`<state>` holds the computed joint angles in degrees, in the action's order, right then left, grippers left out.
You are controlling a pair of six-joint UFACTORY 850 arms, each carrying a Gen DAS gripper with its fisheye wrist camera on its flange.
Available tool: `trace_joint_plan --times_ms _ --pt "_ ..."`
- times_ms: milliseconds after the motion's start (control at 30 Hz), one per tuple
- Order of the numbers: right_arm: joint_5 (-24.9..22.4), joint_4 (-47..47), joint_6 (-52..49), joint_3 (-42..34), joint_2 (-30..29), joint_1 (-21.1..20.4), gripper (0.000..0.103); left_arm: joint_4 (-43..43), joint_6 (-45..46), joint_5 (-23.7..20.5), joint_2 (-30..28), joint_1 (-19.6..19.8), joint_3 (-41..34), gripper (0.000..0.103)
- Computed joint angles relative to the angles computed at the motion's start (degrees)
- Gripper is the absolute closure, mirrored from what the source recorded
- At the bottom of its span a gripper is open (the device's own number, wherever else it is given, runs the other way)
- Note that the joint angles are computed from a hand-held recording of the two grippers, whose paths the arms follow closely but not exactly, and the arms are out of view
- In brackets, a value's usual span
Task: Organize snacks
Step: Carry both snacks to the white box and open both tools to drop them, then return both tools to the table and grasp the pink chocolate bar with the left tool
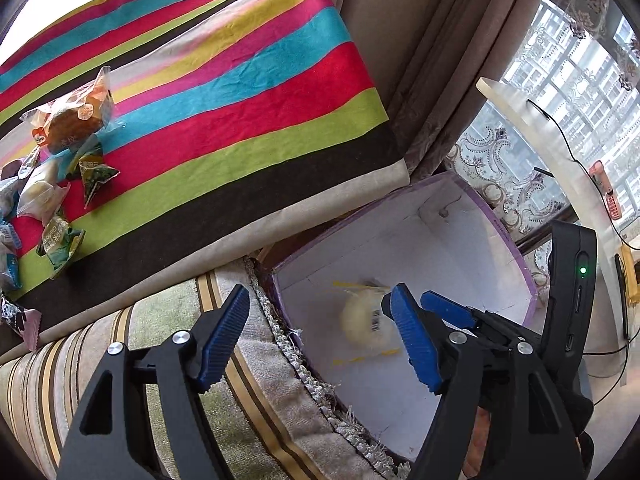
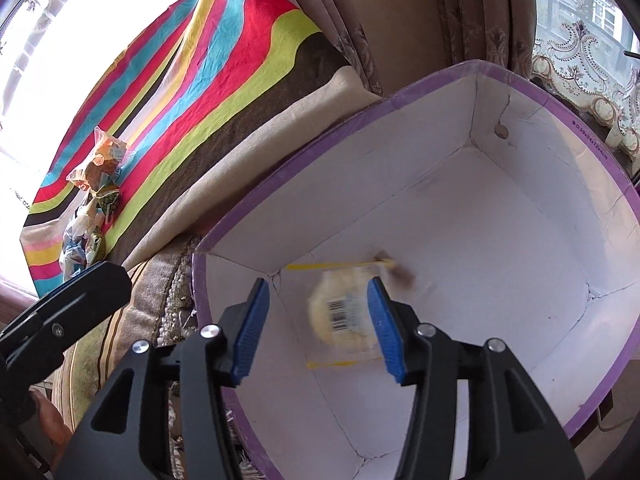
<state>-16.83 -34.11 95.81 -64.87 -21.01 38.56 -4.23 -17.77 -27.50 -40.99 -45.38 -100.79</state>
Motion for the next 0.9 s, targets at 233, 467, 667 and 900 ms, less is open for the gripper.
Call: trace_joint_plan --times_ms 233,467,667,900 --pt "-4.2 -12.5 9.8 -1.7 0.4 1.9 0.032 3.9 -5.9 2.8 3.4 1.1 4.5 0.032" --pt "-5.8 -23.0 13.9 -3.7 1.0 4.0 0.029 12.6 -17.7 5.6 8.8 3.3 11.9 0.032" --pt "-3.7 -19.4 6.1 -8.5 -1.2 4.9 0.029 23.7 -35.2 8.4 15.9 7.6 21.8 0.032" --pt "-3.1 -4.0 -14.9 -17.5 -6.8 5.8 0.027 28.3 -49.1 10.3 22.7 13.8 31.9 0.034"
